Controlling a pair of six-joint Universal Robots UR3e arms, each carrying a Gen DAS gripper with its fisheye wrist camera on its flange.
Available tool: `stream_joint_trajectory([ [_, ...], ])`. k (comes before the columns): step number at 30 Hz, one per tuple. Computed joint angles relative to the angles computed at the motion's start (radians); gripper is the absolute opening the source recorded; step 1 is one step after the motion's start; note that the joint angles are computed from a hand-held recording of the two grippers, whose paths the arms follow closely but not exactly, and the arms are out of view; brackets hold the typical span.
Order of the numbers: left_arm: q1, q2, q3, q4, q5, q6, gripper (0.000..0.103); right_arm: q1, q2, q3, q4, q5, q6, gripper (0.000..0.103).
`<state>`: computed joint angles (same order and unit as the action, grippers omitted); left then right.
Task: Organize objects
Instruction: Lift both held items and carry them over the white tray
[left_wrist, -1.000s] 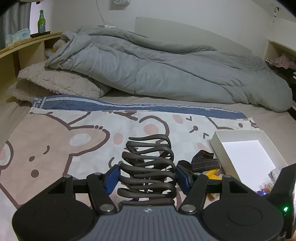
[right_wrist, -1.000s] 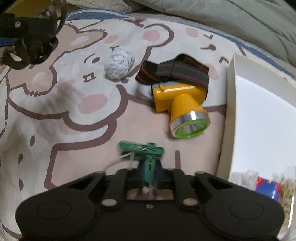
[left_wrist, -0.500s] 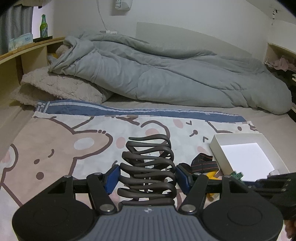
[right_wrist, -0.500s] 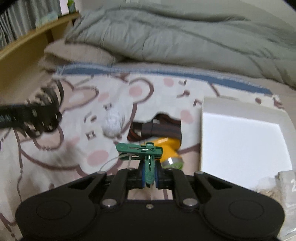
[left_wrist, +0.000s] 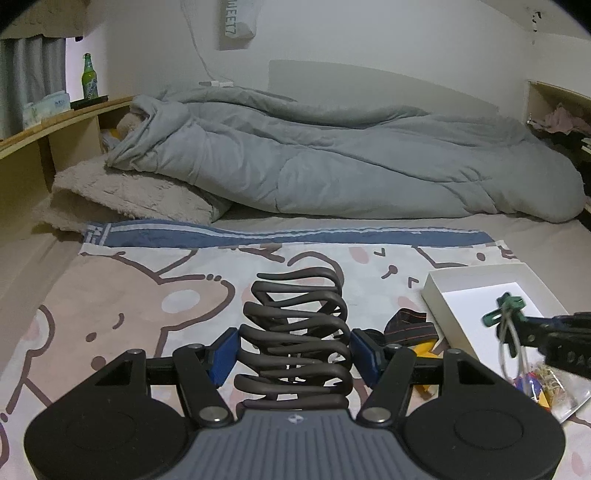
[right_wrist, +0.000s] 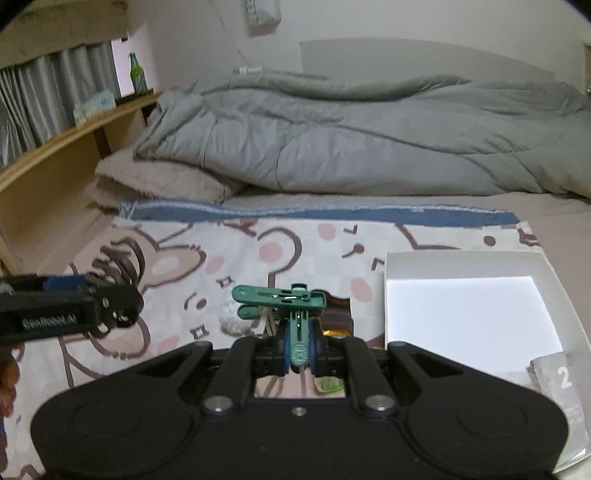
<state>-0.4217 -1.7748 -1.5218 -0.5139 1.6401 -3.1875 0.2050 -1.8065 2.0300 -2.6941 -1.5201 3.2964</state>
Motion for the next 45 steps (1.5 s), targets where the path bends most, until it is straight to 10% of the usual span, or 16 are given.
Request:
stream_joint_trajectory([
  [23,-0.115,-0.136,0.168,-0.033,0.044,-0.065,0.065,-0.214,-0.227,0.137,0.053,0.100,-0.100,0.010],
  [45,-0.226,-0.413,0.491,-0.088,-0.132,-0.252,0.065,-0.713,-0.515,0.265,0.321,0.348,-0.363,0.010],
])
